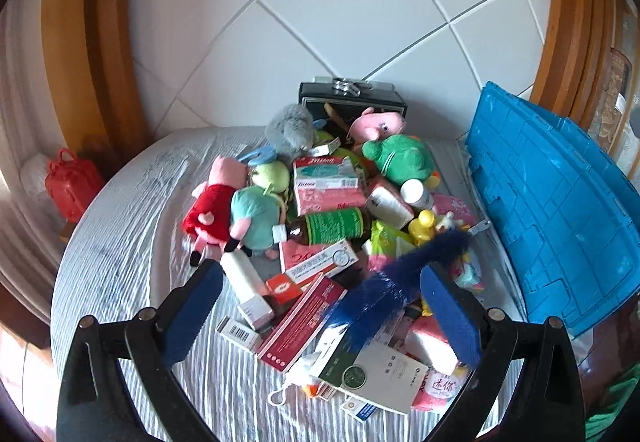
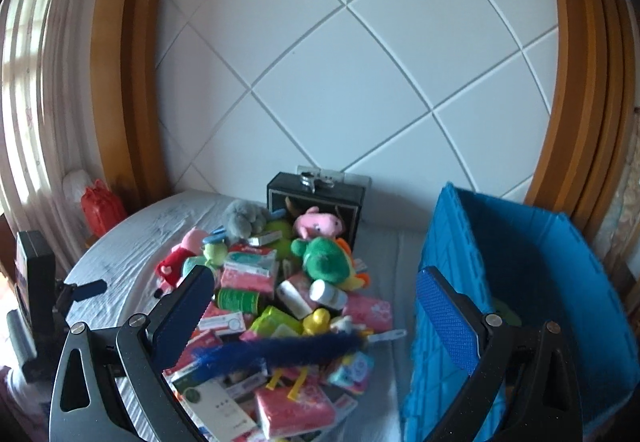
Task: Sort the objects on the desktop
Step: 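Withdraw both grippers from the crate back over the pile, then grasp the white duck plush with the left gripper while the right grasps a tissue pack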
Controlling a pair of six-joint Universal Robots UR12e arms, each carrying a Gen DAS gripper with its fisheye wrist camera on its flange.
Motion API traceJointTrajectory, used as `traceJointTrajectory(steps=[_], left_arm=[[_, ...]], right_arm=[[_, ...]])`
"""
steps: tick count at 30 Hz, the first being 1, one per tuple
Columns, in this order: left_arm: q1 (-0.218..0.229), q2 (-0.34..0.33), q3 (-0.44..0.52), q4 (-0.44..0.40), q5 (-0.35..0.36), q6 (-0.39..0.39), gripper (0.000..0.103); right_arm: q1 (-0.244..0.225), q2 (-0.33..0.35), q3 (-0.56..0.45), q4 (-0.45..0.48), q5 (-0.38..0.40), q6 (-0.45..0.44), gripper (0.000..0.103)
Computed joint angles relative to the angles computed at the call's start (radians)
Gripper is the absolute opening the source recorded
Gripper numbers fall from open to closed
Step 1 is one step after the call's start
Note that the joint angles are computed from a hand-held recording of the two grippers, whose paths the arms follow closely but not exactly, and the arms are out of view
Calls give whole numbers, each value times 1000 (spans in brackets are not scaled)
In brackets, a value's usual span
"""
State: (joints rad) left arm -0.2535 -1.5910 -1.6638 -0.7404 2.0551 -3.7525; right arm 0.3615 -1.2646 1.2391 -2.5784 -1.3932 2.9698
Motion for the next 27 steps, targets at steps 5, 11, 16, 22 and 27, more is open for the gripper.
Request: traceJointTrajectory(steps=[5,11,16,22,27], left_arm=[[7,22,-75,-37,63,-89,101],[-6,24,-135,-75,134,-191,101],[7,27,-155,-188,91,-338,101],[6,26,-145,-343,87,-514,101],[4,26,-163,-317,50,-518,101]], right_arm=[[-12,0,96,-54,-11,23,103],[-35,16,150,-32,-8,23,103],[-55,49,141,45,22,9,103],[-74,90,104,155,92,-38,103],[-74,102,96,227,85,-36,103]])
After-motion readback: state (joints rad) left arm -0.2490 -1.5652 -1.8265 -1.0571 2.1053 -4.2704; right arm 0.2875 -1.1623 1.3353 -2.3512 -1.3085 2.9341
